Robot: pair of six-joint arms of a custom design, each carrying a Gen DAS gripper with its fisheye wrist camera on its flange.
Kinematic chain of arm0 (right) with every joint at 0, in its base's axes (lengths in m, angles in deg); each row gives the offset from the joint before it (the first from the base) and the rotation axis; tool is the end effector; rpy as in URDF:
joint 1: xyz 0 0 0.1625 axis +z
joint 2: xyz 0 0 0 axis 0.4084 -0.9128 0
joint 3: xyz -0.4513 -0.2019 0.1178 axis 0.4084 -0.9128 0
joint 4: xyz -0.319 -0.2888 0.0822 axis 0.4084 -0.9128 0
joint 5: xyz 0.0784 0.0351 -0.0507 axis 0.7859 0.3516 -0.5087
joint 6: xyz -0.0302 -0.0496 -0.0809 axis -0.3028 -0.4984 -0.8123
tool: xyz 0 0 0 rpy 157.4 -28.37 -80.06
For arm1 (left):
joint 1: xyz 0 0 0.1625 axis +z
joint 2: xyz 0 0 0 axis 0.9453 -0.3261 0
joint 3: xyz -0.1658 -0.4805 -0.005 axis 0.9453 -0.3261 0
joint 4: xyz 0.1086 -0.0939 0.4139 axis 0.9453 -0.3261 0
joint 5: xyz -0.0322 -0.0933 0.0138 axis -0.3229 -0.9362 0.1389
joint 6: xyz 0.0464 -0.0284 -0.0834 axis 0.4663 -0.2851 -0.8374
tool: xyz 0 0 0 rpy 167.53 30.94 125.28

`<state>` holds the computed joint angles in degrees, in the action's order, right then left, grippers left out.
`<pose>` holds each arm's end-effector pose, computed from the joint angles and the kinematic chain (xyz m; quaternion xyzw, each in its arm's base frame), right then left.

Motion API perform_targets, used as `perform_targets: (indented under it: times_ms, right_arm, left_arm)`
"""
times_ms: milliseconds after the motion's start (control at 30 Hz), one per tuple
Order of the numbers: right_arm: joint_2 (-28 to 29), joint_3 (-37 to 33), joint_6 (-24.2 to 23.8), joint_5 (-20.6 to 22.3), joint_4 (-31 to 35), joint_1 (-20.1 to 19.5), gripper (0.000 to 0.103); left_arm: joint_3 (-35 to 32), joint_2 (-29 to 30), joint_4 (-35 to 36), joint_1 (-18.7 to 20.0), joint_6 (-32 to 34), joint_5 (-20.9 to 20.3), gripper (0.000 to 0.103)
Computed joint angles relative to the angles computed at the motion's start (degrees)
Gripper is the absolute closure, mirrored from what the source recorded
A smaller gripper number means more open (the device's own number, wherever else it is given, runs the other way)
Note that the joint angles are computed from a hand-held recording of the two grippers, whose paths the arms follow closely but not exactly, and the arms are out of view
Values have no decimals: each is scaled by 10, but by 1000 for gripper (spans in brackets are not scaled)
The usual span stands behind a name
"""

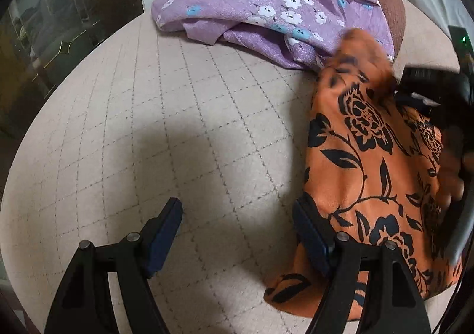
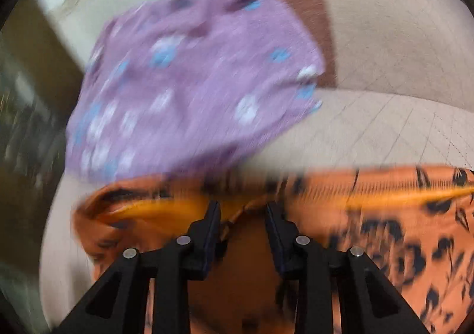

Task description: Fold small clothes

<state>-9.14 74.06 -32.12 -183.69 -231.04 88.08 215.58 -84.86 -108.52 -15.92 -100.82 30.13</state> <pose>0.4042 -0.7414 -0.0376 0.2149 -0.9458 0.1674 0.1768 -0.0561 -0.4668 0.2886 -0.1675 0.8346 -0.3302 0.4079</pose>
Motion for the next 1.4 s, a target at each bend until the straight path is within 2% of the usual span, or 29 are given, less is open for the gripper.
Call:
perform_targets:
  times_ms: [67, 167, 267, 333, 467, 567, 600, 633, 667, 733, 767, 900, 933, 1033, 1100, 1233, 1400]
  right_arm:
    - [-8, 6, 12, -5, -26, -2, 68]
    - [-41, 55, -13, -9, -63, -4, 68]
    - [-98, 138, -65, -54, -115, -8, 68]
    - [-146, 200, -81, -81, -150, -18, 68]
    - [-230, 289, -74, -123, -164, -43, 68]
    - [-267, 332, -66, -179, -147, -67, 68]
    - [-278, 350, -56, -176, -142, -82, 68]
    - [-293, 369, -65, -150, -161, -89, 69]
    - [-303, 380, -68, -148, -172, -88, 69]
    - [-317, 384, -42, -157, -137, -81, 68]
    - [-332, 393, -30, -140, -126, -79, 68]
    - [-370, 438, -31, -93, -173, -64, 68]
    - [-386, 451, -27, -79, -179, -63, 65]
    - [-386, 464, -6, -55, -203, -47, 41]
    - [-400, 484, -2, -31, -232, -44, 41]
    - [-423, 497, 23, 19, -232, -44, 41]
    - [-434, 504, 17, 44, -234, -38, 41]
  left_arm:
    - [5, -2, -23, -4, 15, 6, 25]
    - [10, -6, -36, -12, 17, 16, 25]
    - [21, -15, -50, -31, 24, 25, 25]
    - [26, -17, -34, -50, 10, 41, 25]
    - [36, -13, -47, -84, 21, 65, 25]
    - [38, -9, -15, -110, 0, 78, 25]
    - [37, -8, -7, -118, -6, 79, 25]
    - [38, -6, -5, -126, -9, 78, 25]
    - [38, -5, -7, -135, -11, 77, 25]
    - [39, -1, -2, -150, -22, 79, 25]
    - [38, 0, 4, -156, -29, 82, 25]
    - [37, 5, 44, -184, -66, 89, 25]
    - [37, 6, 57, -189, -79, 89, 25]
    - [37, 7, 93, -204, -116, 86, 25]
    - [34, 9, 140, -215, -155, 84, 25]
    - [28, 11, 220, -237, -224, 82, 25]
    - [24, 22, 268, -257, -274, 74, 25]
